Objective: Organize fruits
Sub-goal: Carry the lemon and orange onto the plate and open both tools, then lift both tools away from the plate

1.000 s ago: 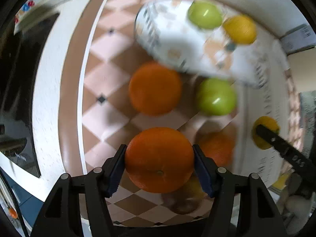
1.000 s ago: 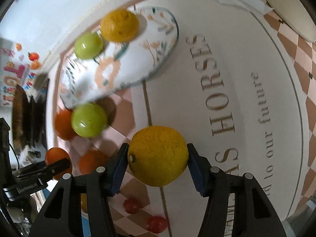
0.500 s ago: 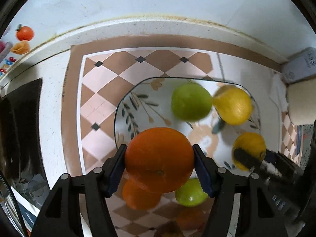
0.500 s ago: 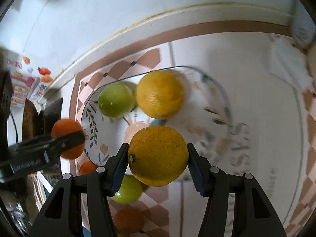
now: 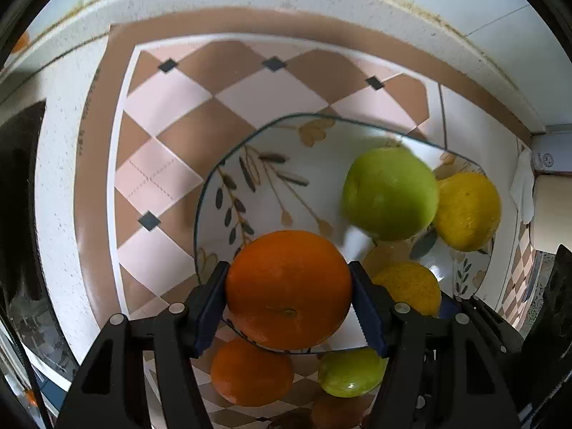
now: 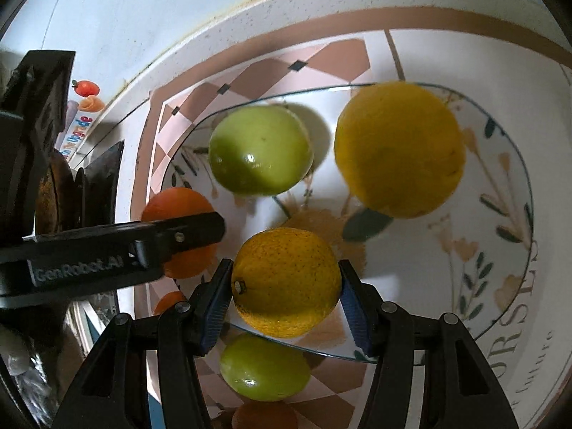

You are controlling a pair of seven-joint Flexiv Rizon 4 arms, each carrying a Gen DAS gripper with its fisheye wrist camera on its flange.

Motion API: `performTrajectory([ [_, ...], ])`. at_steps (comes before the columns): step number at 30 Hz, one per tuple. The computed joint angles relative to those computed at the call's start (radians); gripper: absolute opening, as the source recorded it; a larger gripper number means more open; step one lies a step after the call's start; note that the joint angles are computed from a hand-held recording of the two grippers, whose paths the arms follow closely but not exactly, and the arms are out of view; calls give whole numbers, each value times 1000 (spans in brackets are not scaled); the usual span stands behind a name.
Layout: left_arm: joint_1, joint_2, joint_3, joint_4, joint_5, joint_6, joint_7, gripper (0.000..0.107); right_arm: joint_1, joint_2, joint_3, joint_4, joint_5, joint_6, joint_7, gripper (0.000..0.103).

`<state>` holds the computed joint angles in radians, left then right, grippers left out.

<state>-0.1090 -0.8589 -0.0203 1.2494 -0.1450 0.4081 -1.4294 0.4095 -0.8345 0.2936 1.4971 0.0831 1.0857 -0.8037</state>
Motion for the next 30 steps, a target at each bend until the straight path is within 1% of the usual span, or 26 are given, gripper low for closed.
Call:
performTrajectory([
  [1,0,1,1,6,1,5,0,63,-4,-2,6,-6,3,-15,-2,62],
  [4,-4,15,4,35,6,39,-4,63,-3,14,4,11,11,-10,4,74],
  [6,-2,23,2,54,3,50,-5,63,2,33,-8,26,4,-19,17,76],
  [7,0,25,-1,58,-3,52,-4,65,7,46,-16,38,-3,-25,25,79],
  [8,5,32,-6,74,-12,64,-1,73,16,62,-30,53,-14,-38,41,85],
  [9,6,43,-7,92,-14,83,3,84,25,72,-43,58,-28,-51,57,87],
  [10,5,52,-5,107,-10,102,7,88,39,89,-63,74,-47,-65,82,91],
  [11,2,65,-1,123,-4,126,11,89,52,107,-83,90,-68,-83,109,94],
  [15,-6,115,13,185,21,191,12,89,89,169,-142,147,-159,-155,208,94],
  [17,-5,145,13,223,25,223,18,89,95,200,-154,180,-196,-163,247,94],
  [20,-17,195,38,269,65,274,11,89,99,236,-156,214,-241,-177,289,95],
  [23,-21,277,47,371,88,350,-3,89,112,283,-167,261,-296,-179,341,95],
  [24,-34,305,50,391,99,360,-21,89,114,291,-166,269,-310,-182,354,95],
  [28,-41,394,47,483,124,425,-29,89,123,362,-160,331,-364,-183,413,95],
  [30,-39,411,42,498,131,451,-24,89,127,382,-154,344,-386,-186,438,95],
])
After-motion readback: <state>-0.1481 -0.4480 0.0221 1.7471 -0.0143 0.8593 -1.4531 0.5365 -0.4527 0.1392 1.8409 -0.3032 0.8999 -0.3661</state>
